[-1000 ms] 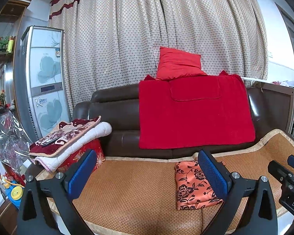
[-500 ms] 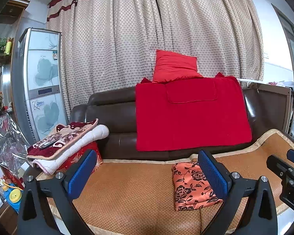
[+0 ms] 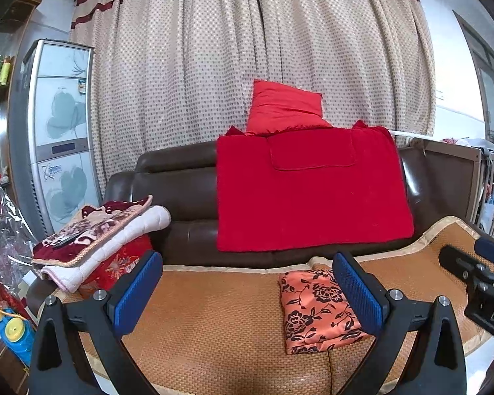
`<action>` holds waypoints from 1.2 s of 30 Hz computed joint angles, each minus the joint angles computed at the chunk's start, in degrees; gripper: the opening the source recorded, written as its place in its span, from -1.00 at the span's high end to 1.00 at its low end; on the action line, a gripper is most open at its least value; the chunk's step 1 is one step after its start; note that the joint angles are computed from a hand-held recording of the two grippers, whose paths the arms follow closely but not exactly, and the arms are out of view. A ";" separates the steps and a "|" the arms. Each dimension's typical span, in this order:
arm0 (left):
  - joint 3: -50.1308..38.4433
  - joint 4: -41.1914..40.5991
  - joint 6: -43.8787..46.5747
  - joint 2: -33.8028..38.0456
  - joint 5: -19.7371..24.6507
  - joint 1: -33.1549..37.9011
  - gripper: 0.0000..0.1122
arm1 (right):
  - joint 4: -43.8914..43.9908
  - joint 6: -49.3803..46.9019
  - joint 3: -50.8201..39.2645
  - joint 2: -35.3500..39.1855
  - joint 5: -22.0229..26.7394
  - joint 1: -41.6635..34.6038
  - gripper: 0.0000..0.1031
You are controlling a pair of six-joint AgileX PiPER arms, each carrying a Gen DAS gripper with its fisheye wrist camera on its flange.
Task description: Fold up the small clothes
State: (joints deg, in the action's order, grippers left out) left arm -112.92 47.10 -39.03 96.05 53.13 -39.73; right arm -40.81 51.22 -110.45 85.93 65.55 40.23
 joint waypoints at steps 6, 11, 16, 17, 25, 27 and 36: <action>-0.24 -2.89 1.59 0.42 -2.03 2.01 -0.83 | 0.89 -2.68 -5.03 3.81 1.42 -0.93 -0.47; -1.74 -5.84 3.07 1.66 -3.17 4.16 -0.83 | 0.79 -4.04 -7.60 6.45 2.61 -1.33 -0.47; -3.73 -7.91 4.65 3.37 -3.18 5.36 -0.83 | 1.89 -4.84 -8.58 7.73 3.13 -2.24 -0.47; -4.05 -8.34 5.05 3.71 -3.27 5.54 -0.83 | 2.16 -5.00 -8.59 7.93 3.20 -2.44 -0.47; -7.64 -10.01 7.42 6.21 -2.03 5.61 -0.83 | 4.64 -6.63 -10.03 9.19 3.19 -3.94 -0.47; -8.23 -10.45 7.94 6.41 -1.93 5.76 -0.83 | 4.78 -6.90 -10.27 9.45 3.09 -3.91 -0.47; -10.33 -9.03 7.13 7.37 0.43 6.06 -0.83 | 8.61 -9.17 -12.68 11.82 2.03 -5.49 -0.47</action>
